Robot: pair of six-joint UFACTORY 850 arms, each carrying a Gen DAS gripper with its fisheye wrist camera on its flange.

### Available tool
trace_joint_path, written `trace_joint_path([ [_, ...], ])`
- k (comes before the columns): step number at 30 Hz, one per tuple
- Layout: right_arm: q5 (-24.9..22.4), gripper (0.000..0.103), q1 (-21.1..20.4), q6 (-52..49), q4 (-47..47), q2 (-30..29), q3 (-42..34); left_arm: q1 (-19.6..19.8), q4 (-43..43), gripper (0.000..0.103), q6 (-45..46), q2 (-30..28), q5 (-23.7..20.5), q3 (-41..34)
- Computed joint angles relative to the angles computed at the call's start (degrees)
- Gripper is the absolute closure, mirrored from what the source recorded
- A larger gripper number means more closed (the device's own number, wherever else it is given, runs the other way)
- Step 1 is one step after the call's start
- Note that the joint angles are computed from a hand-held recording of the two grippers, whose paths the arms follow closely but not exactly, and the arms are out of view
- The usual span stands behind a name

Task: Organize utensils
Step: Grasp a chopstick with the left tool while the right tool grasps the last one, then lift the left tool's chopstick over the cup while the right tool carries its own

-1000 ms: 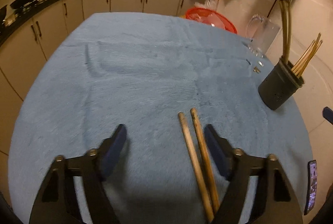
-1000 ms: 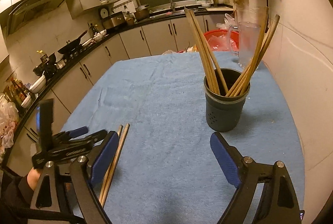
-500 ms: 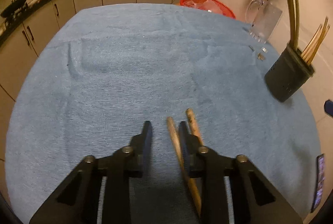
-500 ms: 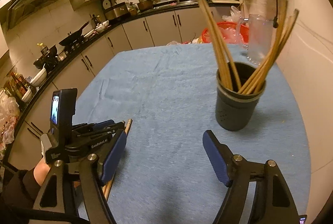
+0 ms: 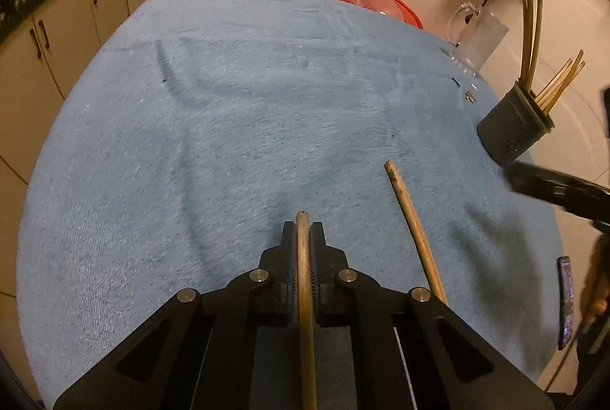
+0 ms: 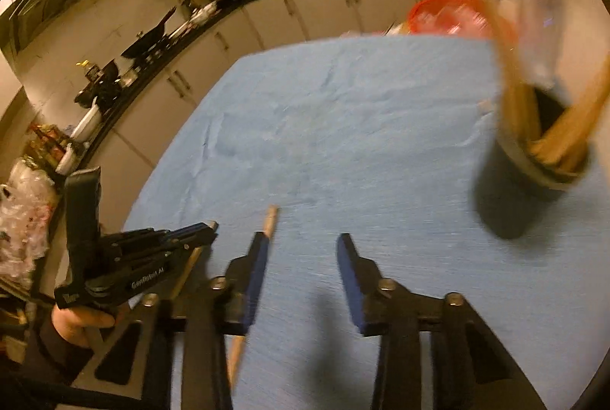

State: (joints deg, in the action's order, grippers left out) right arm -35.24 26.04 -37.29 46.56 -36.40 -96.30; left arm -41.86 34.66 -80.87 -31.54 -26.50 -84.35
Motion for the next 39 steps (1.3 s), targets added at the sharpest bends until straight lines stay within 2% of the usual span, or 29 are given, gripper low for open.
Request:
trace_joint_path([
  [5, -8.03, 0.069, 1.99, 7.98, -4.21, -8.96, -11.82, -0.51, 1.05, 0.096, -0.64, -0.17, -1.34, -0.32],
  [11, -9.56, 0.069, 4.71, 17.10, -14.65, -15.15, -21.31, -0.49, 0.60, 0.096, 0.07, -0.41, -1.70, -0.87],
  [16, -12.18, 0.082, 5.41, 21.36, -19.43, -18.55, -26.24, -0.41, 0.29, 0.096, 0.20, 0.50, -0.78, 0.39],
  [17, -11.62, 0.085, 5.63, 21.54, -20.35, -18.59, -26.13, -0.39, 0.19, 0.096, 0.30, 0.52, -0.77, 0.42],
  [18, -10.90, 0.094, 5.88, 21.89, -21.77, -18.47, -26.00, -0.39, 0.12, 0.096, 0.44, 0.42, -0.89, 0.28],
  [21, -10.17, 0.095, 6.11, 22.90, -24.64, -18.34, -25.90, -0.41, -1.07, 0.095, 1.72, -0.21, -1.93, -0.83],
  [24, -9.41, 0.095, 5.78, 23.93, -26.42, -17.44, -24.49, -0.27, -3.49, 0.089, 4.80, -1.17, -3.16, -2.52],
  [26, -9.57, 0.095, 5.26, 23.71, -25.92, -16.97, -23.78, -0.34, -4.96, 0.084, 7.32, -2.27, -4.90, -4.40],
  [30, -9.22, 0.095, 4.57, 23.00, -25.18, -15.42, -21.35, -0.76, -5.35, 0.082, 10.48, -4.82, -9.49, -8.47],
  [33, -8.64, 0.095, 4.09, 22.58, -24.09, -14.70, -20.04, -0.83, -5.44, 0.083, 11.68, -5.42, -10.53, -9.40],
  [39, -8.30, 0.095, 3.33, 22.13, -22.85, -14.07, -18.91, -0.76, -5.19, 0.097, 12.38, -5.49, -12.15, -9.67],
])
